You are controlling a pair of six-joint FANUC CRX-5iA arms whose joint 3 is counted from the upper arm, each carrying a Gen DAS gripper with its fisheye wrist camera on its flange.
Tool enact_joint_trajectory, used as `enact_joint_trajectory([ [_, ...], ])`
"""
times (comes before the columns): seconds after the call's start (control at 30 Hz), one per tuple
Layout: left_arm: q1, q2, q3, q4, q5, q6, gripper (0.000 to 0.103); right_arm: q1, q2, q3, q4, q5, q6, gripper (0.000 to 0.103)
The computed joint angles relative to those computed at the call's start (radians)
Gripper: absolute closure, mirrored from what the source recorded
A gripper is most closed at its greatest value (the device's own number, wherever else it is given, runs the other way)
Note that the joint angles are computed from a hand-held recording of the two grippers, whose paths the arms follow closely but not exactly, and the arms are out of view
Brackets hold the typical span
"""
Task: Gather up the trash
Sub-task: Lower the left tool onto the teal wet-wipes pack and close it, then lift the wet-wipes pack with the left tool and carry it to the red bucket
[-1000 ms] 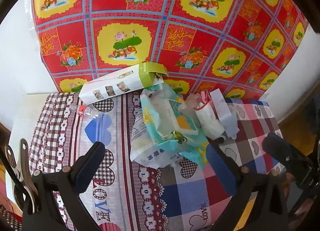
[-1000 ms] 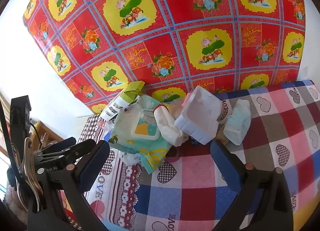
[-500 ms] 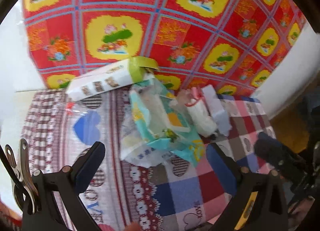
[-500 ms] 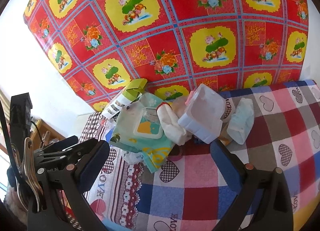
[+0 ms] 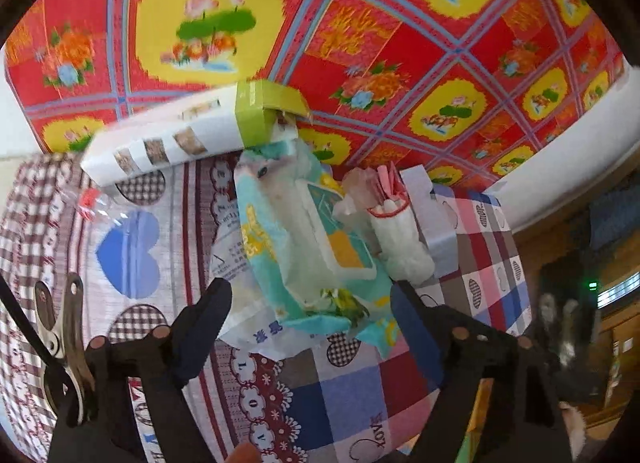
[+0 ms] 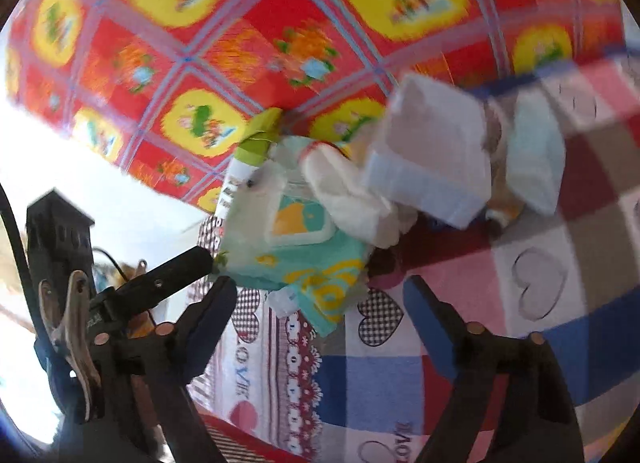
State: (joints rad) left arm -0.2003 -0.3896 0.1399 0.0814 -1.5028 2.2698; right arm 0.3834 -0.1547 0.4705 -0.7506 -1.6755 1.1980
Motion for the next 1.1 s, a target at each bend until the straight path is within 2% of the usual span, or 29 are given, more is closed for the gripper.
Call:
enact_joint_trajectory([
  [0.07,0.06,-0.018,-0.059,0.092,0.032,-0.028,0.039,-0.026,0.011,-0.021,-0.047,-0.004,-0.031,0.026],
  [0.17,0.12,-0.005,-0.102,0.186,0.005,-0.04,0.049,-0.052,0.024,-0.047,-0.107,-0.012,-0.057,0.031],
  [0.23,0.142,0.003,-0.116,0.205,-0.013,-0.024,0.059,-0.062,0.032,-0.066,-0.142,-0.018,-0.075,0.033],
  [0.3,0.183,-0.016,-0.162,0.25,0.003,-0.03,0.066,-0.088,0.033,-0.099,-0.205,-0.014,-0.102,0.033],
  [0.33,0.201,-0.03,-0.185,0.272,0.02,-0.044,0.07,-0.098,0.036,-0.11,-0.231,-0.014,-0.117,0.036],
  [0.37,0.207,-0.036,-0.191,0.278,0.025,-0.05,0.073,-0.11,0.037,-0.125,-0.26,-0.011,-0.131,0.046],
  [0.4,0.214,-0.045,-0.201,0.288,0.035,-0.061,0.074,-0.12,0.036,-0.136,-0.277,-0.009,-0.139,0.051],
  [0.47,0.219,-0.061,-0.205,0.297,0.048,-0.079,0.078,-0.136,0.031,-0.156,-0.3,0.003,-0.16,0.069],
  [0.57,0.207,-0.07,-0.164,0.273,0.032,-0.078,0.081,-0.144,0.029,-0.135,-0.32,-0.007,-0.112,0.079],
  [0.73,0.229,-0.111,-0.119,0.262,0.015,-0.073,0.082,-0.099,0.05,-0.018,-0.283,-0.055,-0.048,0.085],
  [0.9,0.238,-0.135,-0.049,0.232,-0.026,-0.087,0.082,-0.067,0.055,0.071,-0.262,-0.055,-0.031,0.085],
  [1.1,0.251,-0.147,0.002,0.244,-0.043,-0.137,0.082,0.002,0.032,0.138,-0.16,-0.033,0.012,0.085],
])
